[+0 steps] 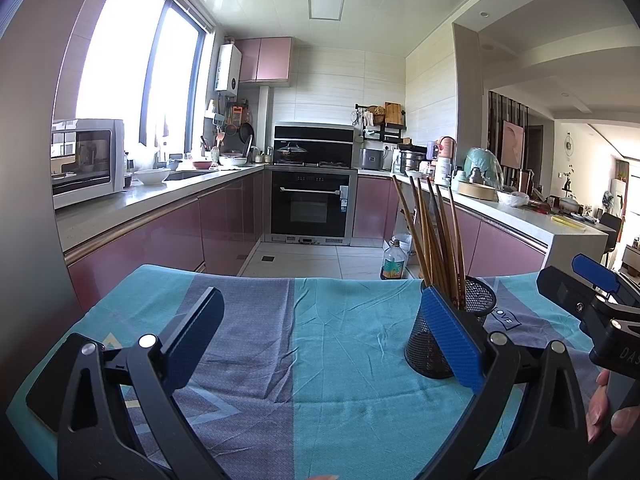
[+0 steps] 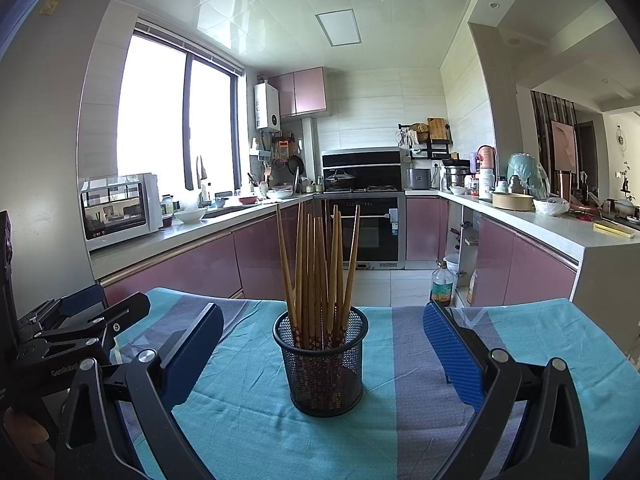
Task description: Organize utensils
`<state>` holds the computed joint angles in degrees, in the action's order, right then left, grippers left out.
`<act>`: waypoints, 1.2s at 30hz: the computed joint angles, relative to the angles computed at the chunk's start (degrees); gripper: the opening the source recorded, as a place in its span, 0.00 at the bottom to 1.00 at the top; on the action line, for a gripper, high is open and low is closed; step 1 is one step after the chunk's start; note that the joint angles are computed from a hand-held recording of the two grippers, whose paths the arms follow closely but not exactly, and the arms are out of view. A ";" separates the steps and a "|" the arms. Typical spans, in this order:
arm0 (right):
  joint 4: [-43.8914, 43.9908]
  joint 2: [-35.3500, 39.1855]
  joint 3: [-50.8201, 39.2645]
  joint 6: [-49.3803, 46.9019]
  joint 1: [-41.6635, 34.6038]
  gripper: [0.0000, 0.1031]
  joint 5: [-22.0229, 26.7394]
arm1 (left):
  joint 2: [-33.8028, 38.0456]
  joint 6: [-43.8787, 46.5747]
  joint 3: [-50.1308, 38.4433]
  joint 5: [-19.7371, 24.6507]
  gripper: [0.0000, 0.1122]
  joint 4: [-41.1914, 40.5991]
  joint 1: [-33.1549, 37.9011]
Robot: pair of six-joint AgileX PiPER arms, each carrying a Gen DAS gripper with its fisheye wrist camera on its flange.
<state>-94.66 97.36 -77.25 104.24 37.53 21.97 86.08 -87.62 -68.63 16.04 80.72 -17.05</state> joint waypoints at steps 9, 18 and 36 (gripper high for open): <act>-0.27 -0.21 0.20 0.26 0.11 0.94 0.33 | 0.23 -0.80 0.15 -0.02 0.87 0.74 -0.17; 0.88 -0.36 -0.02 -0.96 0.12 0.94 0.42 | 0.16 -0.80 0.28 -0.15 0.87 0.85 -0.16; 2.44 0.02 -0.66 -2.56 0.16 0.94 0.32 | -0.51 -0.28 1.00 -0.13 0.87 -0.06 -0.30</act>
